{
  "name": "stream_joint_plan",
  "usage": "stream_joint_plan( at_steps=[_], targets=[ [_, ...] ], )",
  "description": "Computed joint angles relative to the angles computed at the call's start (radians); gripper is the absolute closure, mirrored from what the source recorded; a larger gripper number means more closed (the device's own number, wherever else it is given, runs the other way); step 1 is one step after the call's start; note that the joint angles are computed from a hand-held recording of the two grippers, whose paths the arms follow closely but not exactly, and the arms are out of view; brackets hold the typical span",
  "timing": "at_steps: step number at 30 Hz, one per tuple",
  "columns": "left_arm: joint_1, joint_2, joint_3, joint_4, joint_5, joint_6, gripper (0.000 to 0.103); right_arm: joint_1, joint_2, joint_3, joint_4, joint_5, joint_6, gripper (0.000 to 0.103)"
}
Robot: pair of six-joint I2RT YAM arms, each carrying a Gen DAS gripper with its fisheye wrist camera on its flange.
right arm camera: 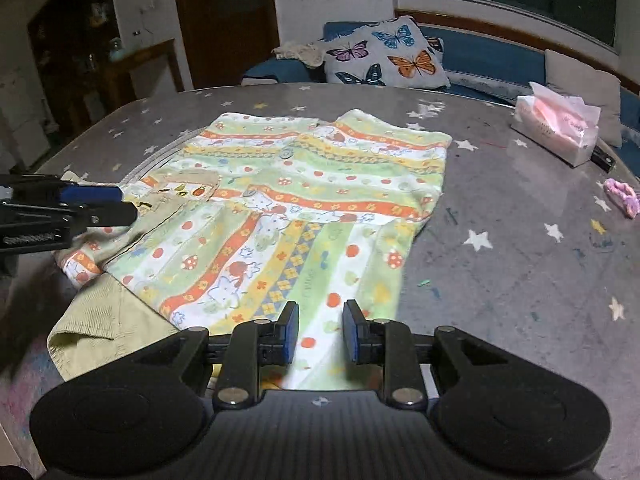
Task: Fold clothes
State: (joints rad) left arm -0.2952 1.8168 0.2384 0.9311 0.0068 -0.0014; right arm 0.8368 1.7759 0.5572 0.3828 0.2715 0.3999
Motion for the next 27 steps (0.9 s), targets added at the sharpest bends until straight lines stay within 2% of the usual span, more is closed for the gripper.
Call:
stream_joint_plan(
  at_steps=[3, 9, 13, 16, 18, 20, 27],
  targets=[
    [-0.006, 0.023, 0.034, -0.017, 0.018, 0.005, 0.071, -0.027, -0.016, 0.011, 0.016, -0.004, -0.024, 0.079],
    [-0.013, 0.115, 0.109, -0.040, 0.006, 0.016, 0.071, -0.108, 0.129, 0.130, 0.054, -0.057, -0.064, 0.079],
    [0.025, 0.145, 0.112, -0.035, 0.023, 0.019, 0.070, -0.125, 0.149, 0.133, 0.067, -0.073, -0.057, 0.079],
    [0.051, 0.135, 0.087, -0.013, 0.031, 0.022, 0.069, -0.104, 0.138, 0.130, 0.059, -0.058, -0.061, 0.074],
    [0.069, 0.122, 0.070, -0.010, 0.023, 0.022, 0.069, -0.080, 0.140, 0.130, 0.056, -0.053, -0.060, 0.067],
    [0.091, 0.109, 0.050, -0.005, 0.018, 0.023, 0.069, -0.048, 0.143, 0.132, 0.053, -0.039, -0.060, 0.066],
    [0.233, 0.038, -0.053, 0.053, 0.039, 0.043, 0.043, 0.083, 0.170, 0.165, 0.047, -0.019, -0.077, 0.054]
  ],
)
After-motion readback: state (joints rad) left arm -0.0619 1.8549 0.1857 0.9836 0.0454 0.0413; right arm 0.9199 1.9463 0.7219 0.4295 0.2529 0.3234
